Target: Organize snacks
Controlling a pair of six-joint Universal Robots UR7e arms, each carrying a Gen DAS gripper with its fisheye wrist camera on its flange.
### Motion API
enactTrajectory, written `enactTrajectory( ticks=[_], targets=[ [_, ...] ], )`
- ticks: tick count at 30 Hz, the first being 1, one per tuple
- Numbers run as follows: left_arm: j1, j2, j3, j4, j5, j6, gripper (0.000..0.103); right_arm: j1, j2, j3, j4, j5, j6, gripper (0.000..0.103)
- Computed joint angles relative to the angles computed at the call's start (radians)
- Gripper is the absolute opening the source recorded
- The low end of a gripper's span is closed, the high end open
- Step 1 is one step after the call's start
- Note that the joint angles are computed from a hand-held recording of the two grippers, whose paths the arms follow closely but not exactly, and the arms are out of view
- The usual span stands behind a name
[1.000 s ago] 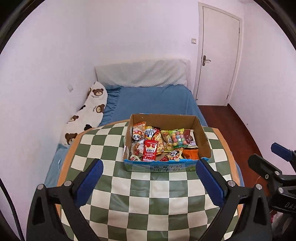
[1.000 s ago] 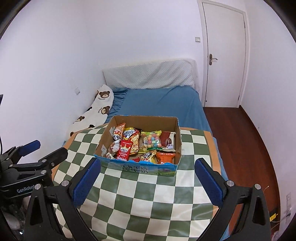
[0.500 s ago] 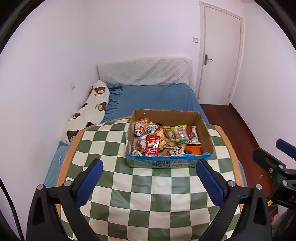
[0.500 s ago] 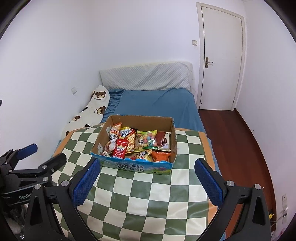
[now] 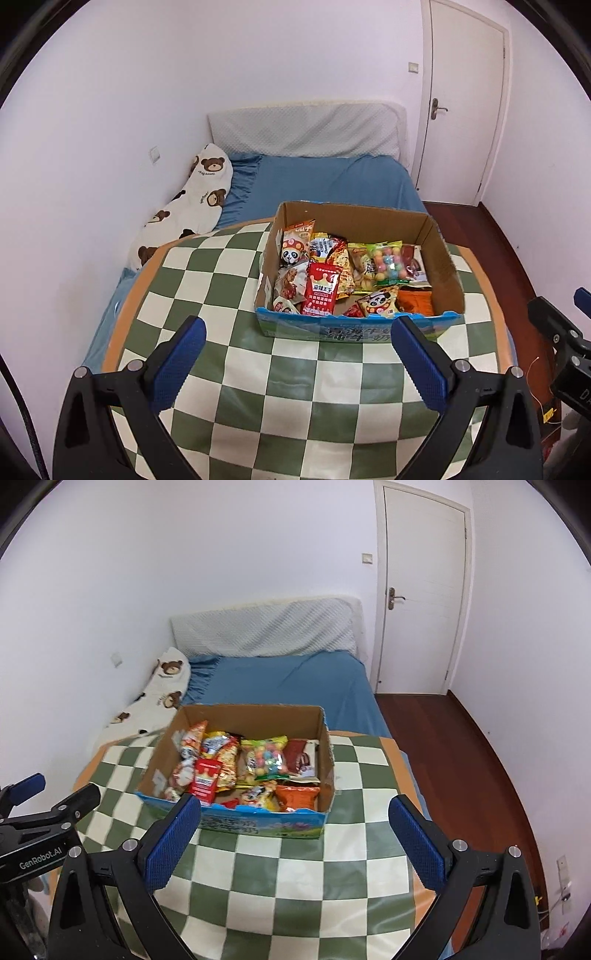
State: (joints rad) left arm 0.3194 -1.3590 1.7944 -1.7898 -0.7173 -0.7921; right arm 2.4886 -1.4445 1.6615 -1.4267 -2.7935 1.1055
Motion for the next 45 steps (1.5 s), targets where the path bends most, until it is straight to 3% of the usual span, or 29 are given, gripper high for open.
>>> enactTrajectory(
  ticks=[13, 45],
  targets=[
    [0.056, 0.057, 0.053, -0.109, -0.004, 0.048, 0.103, -0.092, -0.028, 0.144, -0.216, -0.023, -0.127, 0.103],
    [0.052, 0.054, 0.072, -0.174, 0.007, 0.088, 0.103, -0.069, -0.027, 0.159, -0.224, -0.021, -0.122, 0.103]
  ],
)
